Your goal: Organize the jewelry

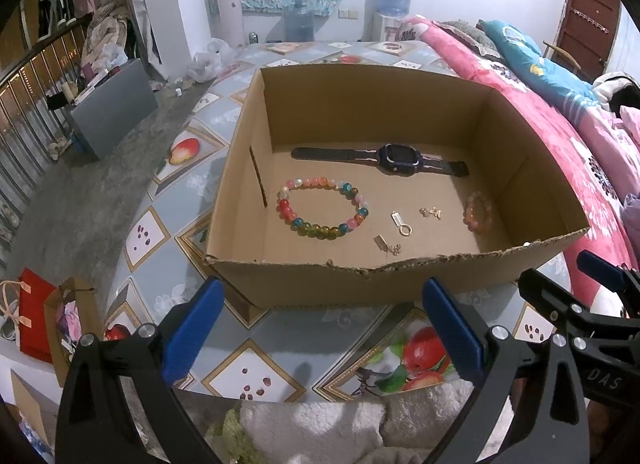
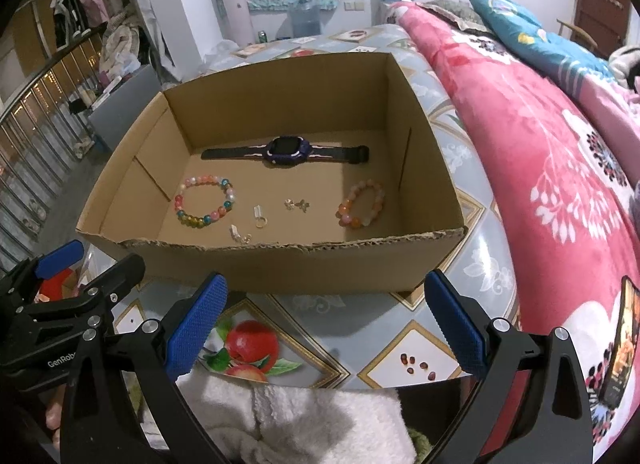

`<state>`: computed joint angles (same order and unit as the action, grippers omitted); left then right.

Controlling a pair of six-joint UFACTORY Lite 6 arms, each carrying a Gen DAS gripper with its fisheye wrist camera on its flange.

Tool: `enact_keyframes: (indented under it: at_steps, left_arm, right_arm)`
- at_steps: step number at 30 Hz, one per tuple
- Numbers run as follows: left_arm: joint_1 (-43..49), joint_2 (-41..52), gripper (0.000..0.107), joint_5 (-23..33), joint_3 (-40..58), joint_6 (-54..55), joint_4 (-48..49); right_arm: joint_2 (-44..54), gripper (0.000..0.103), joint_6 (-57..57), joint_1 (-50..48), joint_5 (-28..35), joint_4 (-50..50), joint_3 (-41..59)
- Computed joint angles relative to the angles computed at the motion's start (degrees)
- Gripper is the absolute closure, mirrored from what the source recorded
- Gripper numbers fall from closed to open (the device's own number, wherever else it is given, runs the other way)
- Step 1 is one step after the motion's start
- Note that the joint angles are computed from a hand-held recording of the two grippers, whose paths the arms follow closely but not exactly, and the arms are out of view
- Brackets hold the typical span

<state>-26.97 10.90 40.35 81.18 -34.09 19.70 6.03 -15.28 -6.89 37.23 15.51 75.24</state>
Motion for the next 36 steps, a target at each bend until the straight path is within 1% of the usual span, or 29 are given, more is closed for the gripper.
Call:
enact_keyframes:
  at_steps: [36]
  left_arm:
    - [0.16, 2.72, 0.010, 2.06, 1.71, 1.29, -1.48]
  right_arm:
    - [2.54, 0.008, -0.19, -0.77, 2.84, -0.75, 1.71]
